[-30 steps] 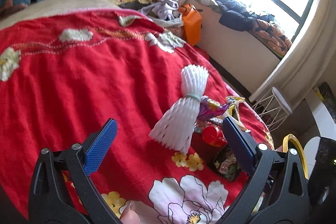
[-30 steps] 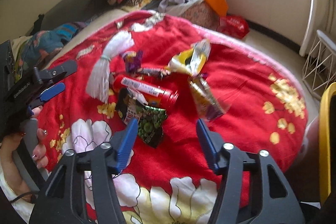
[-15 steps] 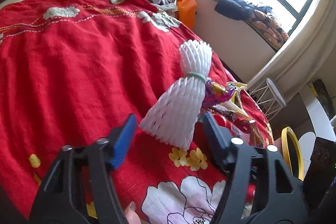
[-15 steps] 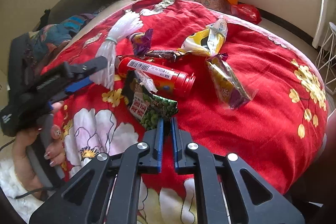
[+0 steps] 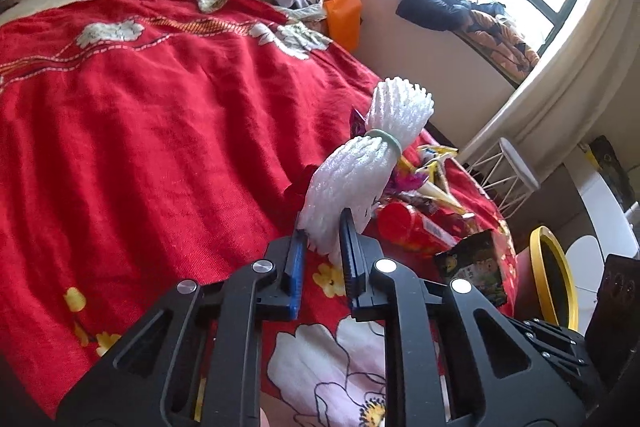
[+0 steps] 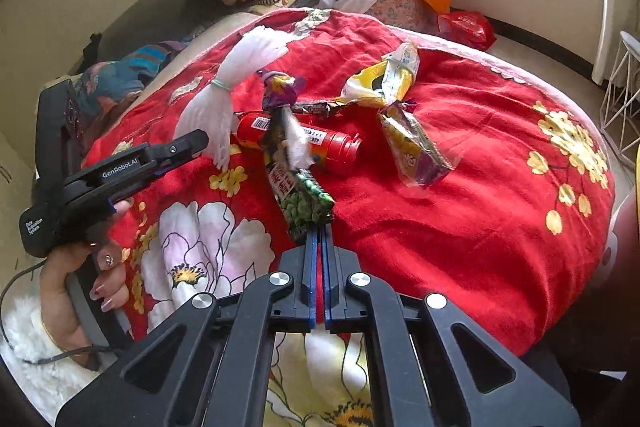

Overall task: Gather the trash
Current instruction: 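Grasp the white foam net with left tool while right tool grasps green snack bag, then carry the foam net and green snack bag with both tools over the bin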

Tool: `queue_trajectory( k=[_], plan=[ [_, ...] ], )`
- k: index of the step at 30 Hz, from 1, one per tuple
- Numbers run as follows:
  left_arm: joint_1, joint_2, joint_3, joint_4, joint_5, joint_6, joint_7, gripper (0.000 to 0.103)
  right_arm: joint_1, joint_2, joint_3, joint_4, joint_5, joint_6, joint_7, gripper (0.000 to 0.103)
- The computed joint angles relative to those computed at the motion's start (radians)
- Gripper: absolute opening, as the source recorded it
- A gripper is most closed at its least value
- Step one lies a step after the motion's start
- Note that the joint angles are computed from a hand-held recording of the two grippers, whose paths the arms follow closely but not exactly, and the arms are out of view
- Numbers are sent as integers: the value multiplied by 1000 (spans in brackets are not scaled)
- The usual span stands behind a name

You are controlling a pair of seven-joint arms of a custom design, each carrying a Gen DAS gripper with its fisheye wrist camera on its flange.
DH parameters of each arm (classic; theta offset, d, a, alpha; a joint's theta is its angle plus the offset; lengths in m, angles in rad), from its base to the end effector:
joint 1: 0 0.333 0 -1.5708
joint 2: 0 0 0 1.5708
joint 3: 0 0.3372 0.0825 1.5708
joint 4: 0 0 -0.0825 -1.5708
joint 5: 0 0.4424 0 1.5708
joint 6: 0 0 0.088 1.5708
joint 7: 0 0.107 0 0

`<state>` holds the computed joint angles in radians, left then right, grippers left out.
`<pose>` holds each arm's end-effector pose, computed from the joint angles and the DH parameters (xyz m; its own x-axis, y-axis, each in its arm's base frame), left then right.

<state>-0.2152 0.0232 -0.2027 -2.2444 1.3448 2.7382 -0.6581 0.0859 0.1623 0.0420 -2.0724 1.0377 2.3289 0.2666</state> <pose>0.5240 -0.2740 0.3694 0.4313 -0.8155 0.3859 -0.5054 -0.5727 -0.6454 0.6310 0.0956 0.3534 0.7039 -0.6184 -0.3496 -0.6715 -0.4188 -0.6113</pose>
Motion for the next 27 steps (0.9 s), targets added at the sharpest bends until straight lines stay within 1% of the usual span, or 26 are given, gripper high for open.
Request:
queue_trajectory(
  k=[7,14,21,27],
  plan=[
    [-4,-39,-15,-3,25,-29,1,11,-5,-25,-5,-18,34,0,-39,2],
    [-4,-59,-29,10,44,-43,7,11,-7,-45,-15,-27,63,-7,-61,2],
    [-13,-47,-37,45,51,-45,37,11,-16,-60,-27,-26,108,-10,-81,2],
    [-28,-23,-38,79,48,-40,71,11,-23,-72,-37,-26,155,10,-108,2]
  ],
)
